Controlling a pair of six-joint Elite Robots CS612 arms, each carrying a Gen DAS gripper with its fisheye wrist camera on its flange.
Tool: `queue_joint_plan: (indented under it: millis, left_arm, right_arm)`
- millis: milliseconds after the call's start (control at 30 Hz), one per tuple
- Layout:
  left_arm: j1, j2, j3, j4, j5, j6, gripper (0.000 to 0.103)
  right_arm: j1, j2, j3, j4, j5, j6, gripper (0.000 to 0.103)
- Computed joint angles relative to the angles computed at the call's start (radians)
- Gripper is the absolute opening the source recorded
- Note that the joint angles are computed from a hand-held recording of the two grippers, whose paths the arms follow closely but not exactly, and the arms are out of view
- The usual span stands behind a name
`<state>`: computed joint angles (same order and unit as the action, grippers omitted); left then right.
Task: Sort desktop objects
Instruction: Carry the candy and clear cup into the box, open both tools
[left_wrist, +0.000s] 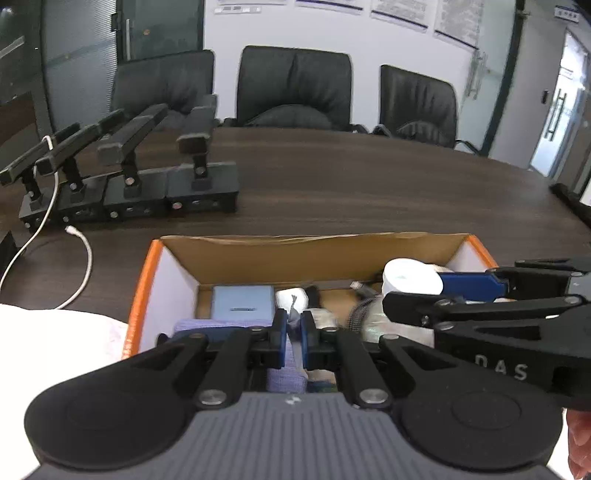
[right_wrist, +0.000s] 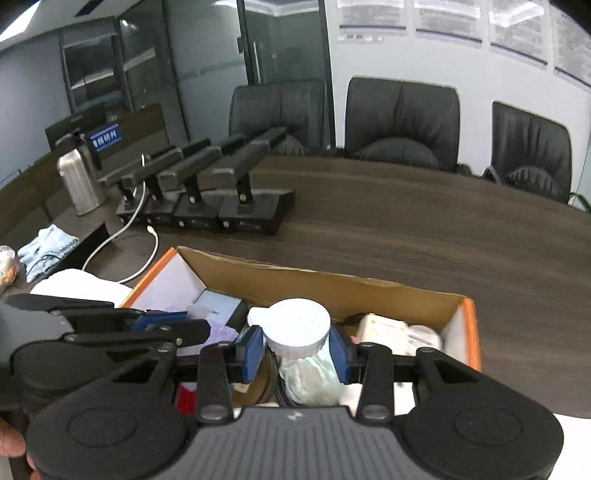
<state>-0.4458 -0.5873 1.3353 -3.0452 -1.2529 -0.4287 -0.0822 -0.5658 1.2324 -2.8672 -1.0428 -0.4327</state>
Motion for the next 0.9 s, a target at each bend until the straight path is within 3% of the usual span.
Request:
queue_joint_plan:
  millis: [133,200,267,300,333,400,467,600,700,800,900]
  left_arm:
    - [0.016,0.003,0.005,-0.006,-0.051,0.030,0.008]
    - [0.019,0.004,0.009,-0.028,-0.067,0.040,0.011]
    - [0.015,0.005,0.018,-0.093,-0.031,0.031,0.022]
    - [0.013,0.002,0.026,-0.126,-0.016,0.018,0.032]
    - [0.012,-0.003,0.033,-0.145,-0.010,0.005,0.044]
    - [0.011,-0.019,0.054,-0.181,-0.006,-0.009,0.056]
    - [0.005,-0.041,0.078,-0.188,0.010,-0.006,0.065]
    - [-0.012,-0.091,0.145,-0.219,0.048,-0.046,0.089]
    - [-0.025,-0.134,0.205,-0.217,0.041,-0.067,0.100]
    - [-0.052,-0.164,0.273,-0.268,0.074,-0.058,0.103]
    - [-0.092,-0.176,0.343,-0.358,0.164,-0.053,0.103]
  right_arm:
    - [0.018,0.019,-0.036,0.087,-0.030,-0.044,0.038]
    - [0.023,0.026,-0.039,0.079,-0.047,-0.059,0.039]
    - [0.024,0.033,-0.038,0.026,-0.050,-0.030,0.039]
    - [0.021,0.036,-0.032,-0.029,-0.040,0.007,0.041]
    - [0.018,0.036,-0.027,-0.072,-0.037,0.041,0.046]
    - [0.012,0.029,-0.009,-0.140,-0.038,0.102,0.056]
    - [0.005,0.008,0.016,-0.155,-0.046,0.109,0.064]
    - [-0.022,-0.044,0.082,-0.173,-0.002,0.125,0.064]
    - [-0.045,-0.095,0.153,-0.165,0.025,0.100,0.064]
    - [-0.071,-0.145,0.228,-0.157,0.048,0.055,0.071]
    - [-0.100,-0.183,0.305,-0.174,0.079,0.012,0.078]
